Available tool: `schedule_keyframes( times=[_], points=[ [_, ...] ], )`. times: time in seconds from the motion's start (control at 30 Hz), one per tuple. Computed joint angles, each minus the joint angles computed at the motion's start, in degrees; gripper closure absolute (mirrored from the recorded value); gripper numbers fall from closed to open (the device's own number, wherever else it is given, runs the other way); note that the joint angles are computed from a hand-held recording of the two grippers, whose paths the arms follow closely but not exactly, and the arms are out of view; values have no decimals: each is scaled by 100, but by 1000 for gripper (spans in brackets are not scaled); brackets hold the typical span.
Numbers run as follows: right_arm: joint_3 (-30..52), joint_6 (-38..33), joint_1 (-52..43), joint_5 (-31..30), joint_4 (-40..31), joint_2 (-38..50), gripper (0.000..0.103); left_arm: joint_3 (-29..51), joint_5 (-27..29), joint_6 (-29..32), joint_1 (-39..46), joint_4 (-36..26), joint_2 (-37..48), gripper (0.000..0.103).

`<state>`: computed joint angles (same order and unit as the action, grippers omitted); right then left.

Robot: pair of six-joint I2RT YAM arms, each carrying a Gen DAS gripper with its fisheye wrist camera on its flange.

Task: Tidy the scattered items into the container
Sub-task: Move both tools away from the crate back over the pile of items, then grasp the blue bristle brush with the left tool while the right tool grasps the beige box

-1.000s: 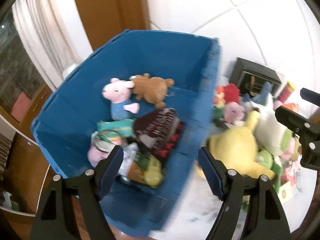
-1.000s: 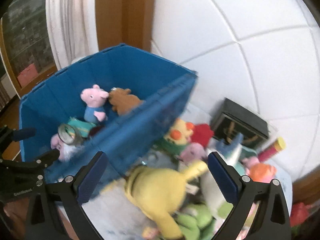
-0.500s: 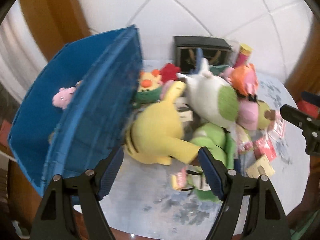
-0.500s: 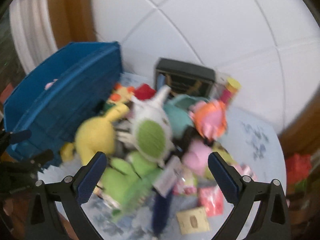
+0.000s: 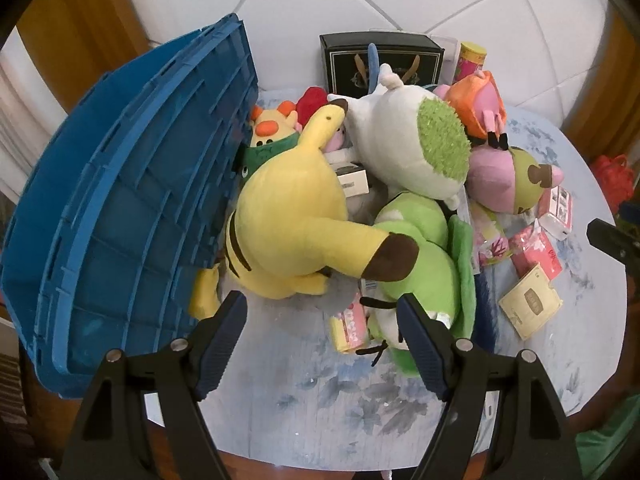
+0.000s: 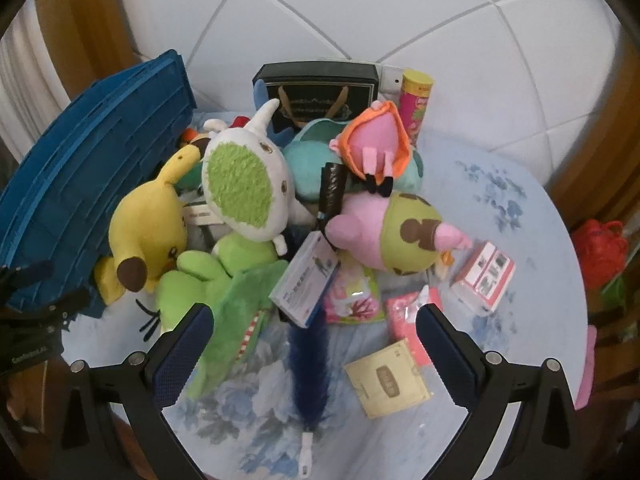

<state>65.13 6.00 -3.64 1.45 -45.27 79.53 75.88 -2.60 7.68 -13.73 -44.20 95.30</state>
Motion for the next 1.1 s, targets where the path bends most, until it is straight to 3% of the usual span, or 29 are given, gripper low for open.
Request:
schedule_keyframes(
  times=[0.27,0.4,0.6,0.73,1.03,1.1],
  points=[
    [236,-192,-44,102,-19,163,0,266,31,-217,-102,55,231,26],
    [310,-479,-393,-131,85,288,0,225,-45,-551,-382,277,317,26],
    [136,-1367,-987,-424,399,608,1,195,-263,-1203,-1058,622,643,26],
    [34,-1966,-1565,-932,596,972,2,239,-361,-1690,-1511,818,935,26],
    [-478,-2884,-2668,-1532,1158,1785,33,-165,-930,-2243,-2588,1652,1384,26],
    [-648,-2979,-2856,-1570,1319,1931,35,-231,-1021,-2259,-2806,1862,1525,32]
  ],
)
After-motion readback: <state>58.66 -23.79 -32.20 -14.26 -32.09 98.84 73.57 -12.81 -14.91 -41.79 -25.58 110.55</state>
